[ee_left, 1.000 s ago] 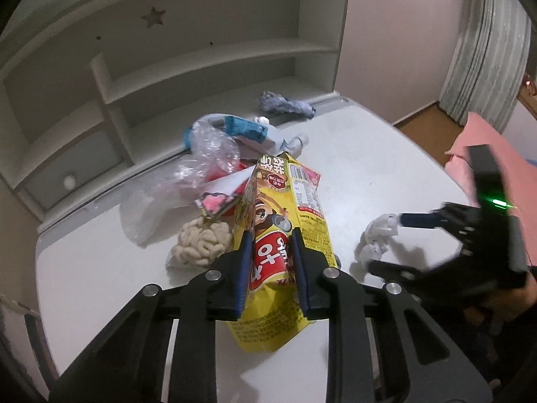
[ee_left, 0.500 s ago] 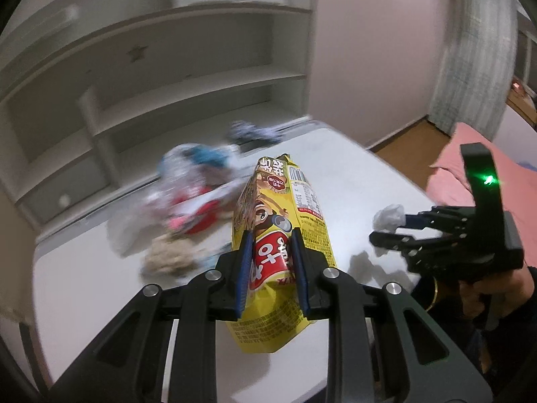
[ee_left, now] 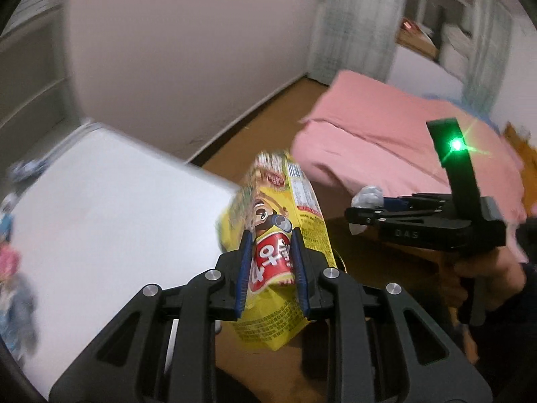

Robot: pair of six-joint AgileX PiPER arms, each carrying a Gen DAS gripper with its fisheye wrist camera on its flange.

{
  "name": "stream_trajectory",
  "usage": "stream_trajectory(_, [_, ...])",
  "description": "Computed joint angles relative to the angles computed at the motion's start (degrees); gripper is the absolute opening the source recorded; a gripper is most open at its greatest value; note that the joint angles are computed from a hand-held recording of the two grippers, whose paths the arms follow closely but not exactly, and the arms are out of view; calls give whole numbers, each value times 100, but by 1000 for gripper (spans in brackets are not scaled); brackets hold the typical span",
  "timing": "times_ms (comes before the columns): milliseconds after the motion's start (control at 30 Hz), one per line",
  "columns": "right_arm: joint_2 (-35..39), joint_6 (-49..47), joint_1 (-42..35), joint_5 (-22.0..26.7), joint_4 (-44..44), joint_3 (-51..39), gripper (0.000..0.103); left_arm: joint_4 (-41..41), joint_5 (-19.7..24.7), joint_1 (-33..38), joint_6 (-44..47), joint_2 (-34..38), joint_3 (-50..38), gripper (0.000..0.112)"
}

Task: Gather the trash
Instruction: 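Carry both items over the black bin and open both grippers to drop them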

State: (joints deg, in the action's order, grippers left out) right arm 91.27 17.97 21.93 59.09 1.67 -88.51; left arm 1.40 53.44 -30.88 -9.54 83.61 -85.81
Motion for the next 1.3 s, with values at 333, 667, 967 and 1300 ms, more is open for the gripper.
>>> stream_trajectory(333, [-233,-930,-1709,-736,749,1872,45,-650,-782,-644,441,2755,-1080,15])
stream_trajectory(667, [617,-1481,-2261,-1270,1307,2327,45,-914,205,-672,496,5798,-3968,0])
stream_trajectory(967, [1162,-1734,-2251,-1511,1546,2257,45,-1049,-86,-640,718,5602,-3253,8])
stream_trajectory(1300, [1541,-1751,-2088,-1559,1657,1952,46,-1087,-695,-518,656,4999,-2275,90])
